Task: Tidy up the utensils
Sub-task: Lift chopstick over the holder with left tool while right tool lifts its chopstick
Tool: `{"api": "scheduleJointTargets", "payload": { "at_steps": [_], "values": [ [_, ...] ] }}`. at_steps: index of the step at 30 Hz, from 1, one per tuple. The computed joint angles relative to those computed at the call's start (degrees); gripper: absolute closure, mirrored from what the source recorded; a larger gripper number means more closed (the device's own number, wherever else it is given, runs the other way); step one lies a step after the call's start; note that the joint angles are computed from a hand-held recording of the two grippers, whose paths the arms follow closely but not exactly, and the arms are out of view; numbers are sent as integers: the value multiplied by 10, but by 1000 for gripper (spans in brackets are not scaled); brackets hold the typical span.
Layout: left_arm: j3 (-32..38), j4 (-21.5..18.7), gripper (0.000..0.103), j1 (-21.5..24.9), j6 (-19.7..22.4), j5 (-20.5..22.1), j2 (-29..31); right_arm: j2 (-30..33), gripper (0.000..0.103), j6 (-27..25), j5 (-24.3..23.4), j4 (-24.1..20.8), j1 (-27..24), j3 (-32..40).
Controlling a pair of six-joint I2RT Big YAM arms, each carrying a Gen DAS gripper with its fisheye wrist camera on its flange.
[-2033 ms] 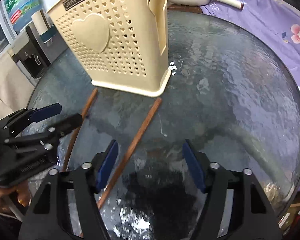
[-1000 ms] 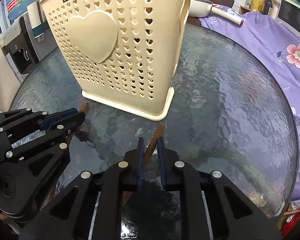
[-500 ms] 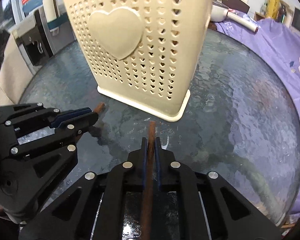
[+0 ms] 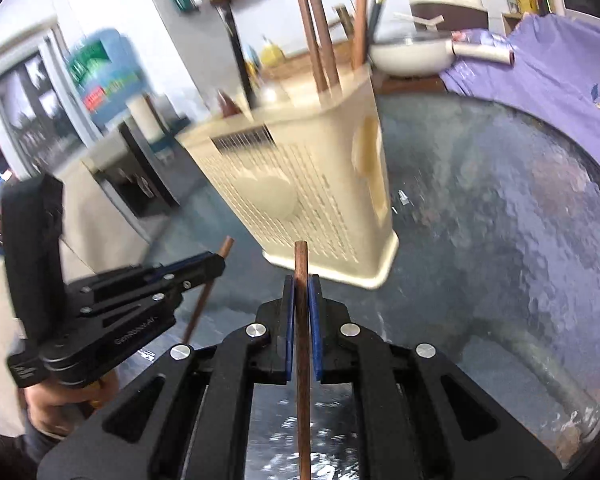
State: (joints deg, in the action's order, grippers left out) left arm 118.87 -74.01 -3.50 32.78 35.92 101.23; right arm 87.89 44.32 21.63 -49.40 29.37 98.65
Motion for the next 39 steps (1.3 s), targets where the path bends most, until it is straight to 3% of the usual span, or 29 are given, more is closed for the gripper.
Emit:
{"api": "scheduleJointTargets", "payload": {
  "at_steps": [10, 18, 27, 39],
  "values": [
    [4, 25, 96, 32, -35, 94, -43, -41, 95, -82, 29, 68, 36, 13],
    [11, 25, 96, 49, -31, 129, -55, -50, 96, -109, 36, 85, 51, 21],
    [34, 13, 96, 64, -22, 159, -54, -41, 96, -153, 61, 80, 71, 50],
    [86, 29, 97, 67, -45, 180, -42, -17, 96, -192, 76, 57, 71, 118]
  ]
}}
